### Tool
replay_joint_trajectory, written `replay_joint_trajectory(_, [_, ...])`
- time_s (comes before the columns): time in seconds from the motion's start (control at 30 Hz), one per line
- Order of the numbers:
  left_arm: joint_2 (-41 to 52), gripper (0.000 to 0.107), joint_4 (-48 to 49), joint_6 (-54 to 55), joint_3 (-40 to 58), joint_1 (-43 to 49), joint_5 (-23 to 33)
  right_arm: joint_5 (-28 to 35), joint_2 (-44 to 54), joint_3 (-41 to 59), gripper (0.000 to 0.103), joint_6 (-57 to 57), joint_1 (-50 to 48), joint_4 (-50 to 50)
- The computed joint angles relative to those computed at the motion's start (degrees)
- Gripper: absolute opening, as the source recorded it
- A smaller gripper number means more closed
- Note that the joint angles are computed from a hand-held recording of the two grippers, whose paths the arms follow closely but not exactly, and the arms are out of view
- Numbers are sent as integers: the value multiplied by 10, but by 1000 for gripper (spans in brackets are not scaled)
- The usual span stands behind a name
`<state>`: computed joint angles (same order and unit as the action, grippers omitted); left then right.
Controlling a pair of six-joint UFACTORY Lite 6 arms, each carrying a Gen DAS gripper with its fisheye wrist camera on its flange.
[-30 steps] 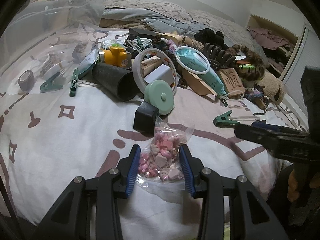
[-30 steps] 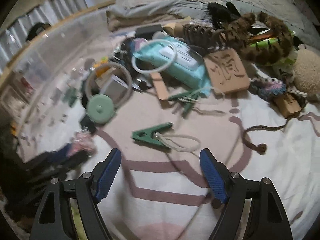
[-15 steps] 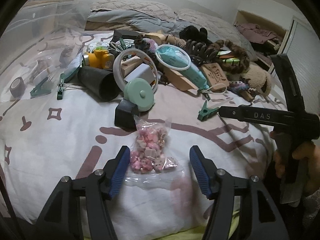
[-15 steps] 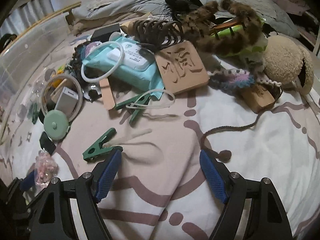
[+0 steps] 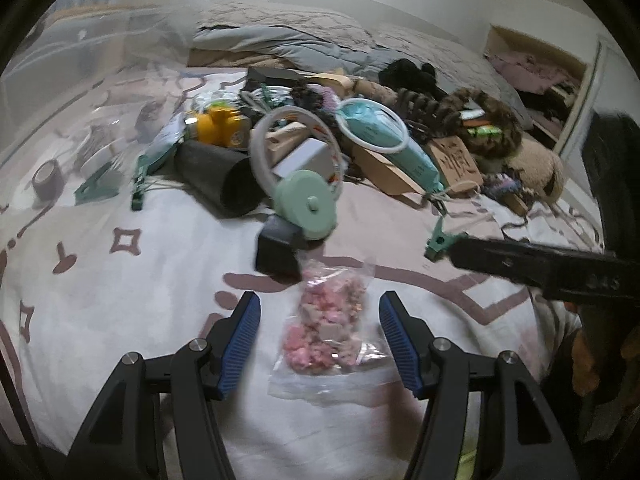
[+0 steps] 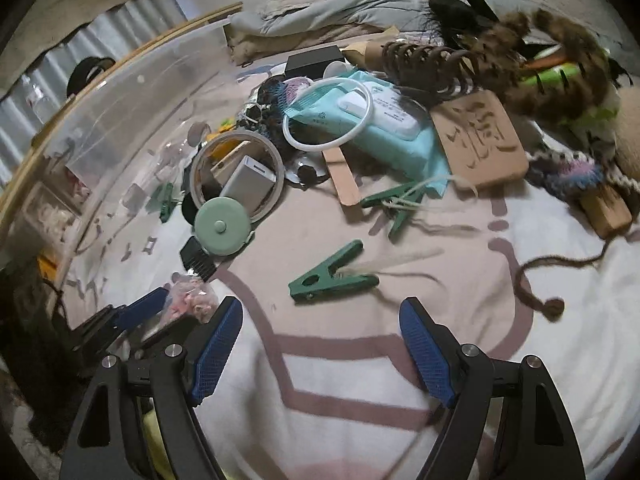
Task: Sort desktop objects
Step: 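Close the right tool on the green clothespin and lift it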
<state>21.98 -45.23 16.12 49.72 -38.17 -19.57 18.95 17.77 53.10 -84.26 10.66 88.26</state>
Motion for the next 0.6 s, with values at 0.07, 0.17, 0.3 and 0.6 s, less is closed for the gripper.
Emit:
replay_joint_trajectory(0.07, [7, 62, -21, 29, 7, -9, -3, -8, 21, 17, 81, -8, 2, -5])
replay_joint_trajectory(0.17, [16, 62, -46, 64, 17, -16, -5, -26, 35, 31, 81, -13, 17, -10])
replay_joint_trajectory(0.3, [23, 62, -87, 99, 24, -18, -12, -82, 44, 38, 81, -2, 46, -27])
replay_joint_trajectory(0.6, [49, 48, -120, 130, 48, -15, -17, -87, 38, 34, 54, 1, 38, -28])
